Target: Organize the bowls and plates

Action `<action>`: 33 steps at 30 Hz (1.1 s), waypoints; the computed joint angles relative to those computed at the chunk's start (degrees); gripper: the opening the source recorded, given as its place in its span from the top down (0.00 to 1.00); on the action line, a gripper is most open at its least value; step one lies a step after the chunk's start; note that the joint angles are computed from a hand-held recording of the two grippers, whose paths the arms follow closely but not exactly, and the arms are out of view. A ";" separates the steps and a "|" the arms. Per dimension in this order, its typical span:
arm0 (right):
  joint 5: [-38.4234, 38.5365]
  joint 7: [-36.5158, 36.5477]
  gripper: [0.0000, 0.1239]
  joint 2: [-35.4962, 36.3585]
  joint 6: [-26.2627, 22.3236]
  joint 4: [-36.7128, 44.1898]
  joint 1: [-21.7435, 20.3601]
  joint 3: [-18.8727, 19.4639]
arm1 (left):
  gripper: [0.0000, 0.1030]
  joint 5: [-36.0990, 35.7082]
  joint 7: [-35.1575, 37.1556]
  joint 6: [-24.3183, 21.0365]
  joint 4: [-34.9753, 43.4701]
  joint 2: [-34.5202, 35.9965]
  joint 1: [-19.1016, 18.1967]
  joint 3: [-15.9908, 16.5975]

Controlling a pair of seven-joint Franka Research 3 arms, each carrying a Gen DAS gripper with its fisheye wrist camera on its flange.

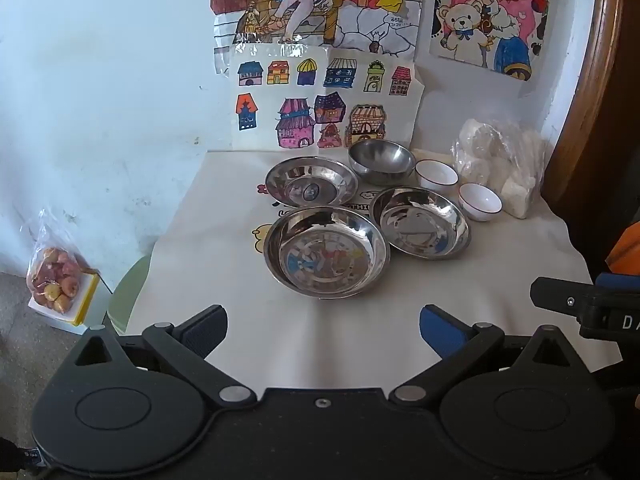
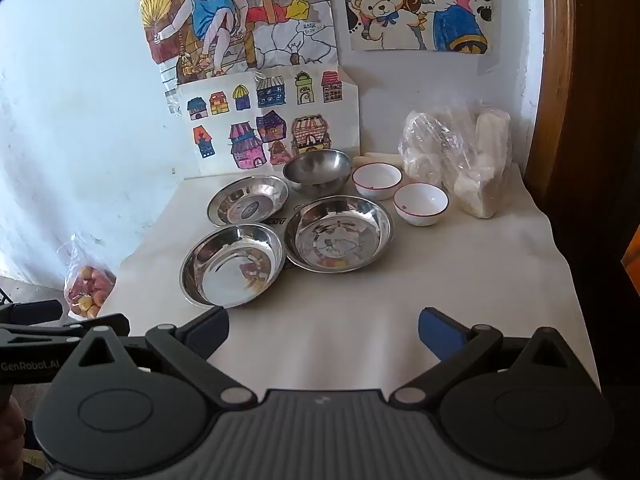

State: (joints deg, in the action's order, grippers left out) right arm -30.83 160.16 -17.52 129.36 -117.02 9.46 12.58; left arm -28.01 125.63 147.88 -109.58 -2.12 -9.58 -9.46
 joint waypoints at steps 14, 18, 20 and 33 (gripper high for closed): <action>-0.06 -0.18 0.17 -0.55 -0.10 -0.43 -0.30 -0.09 | 0.01 0.01 -0.07 -0.03 -0.12 -0.21 -0.28 -0.13; -0.01 -0.11 0.17 -0.80 0.05 -0.78 -0.43 -0.01 | 0.01 0.03 -0.06 -0.02 -0.02 -0.08 -0.23 -0.04; -0.01 -0.07 0.17 -0.80 0.12 -0.83 -0.50 0.06 | 0.01 0.03 -0.12 -0.01 -0.03 -0.09 -0.24 -0.06; 0.19 -0.01 0.17 -1.50 0.30 -1.51 -0.76 0.17 | 0.01 -0.13 0.10 0.06 -0.08 -0.09 -0.20 -0.06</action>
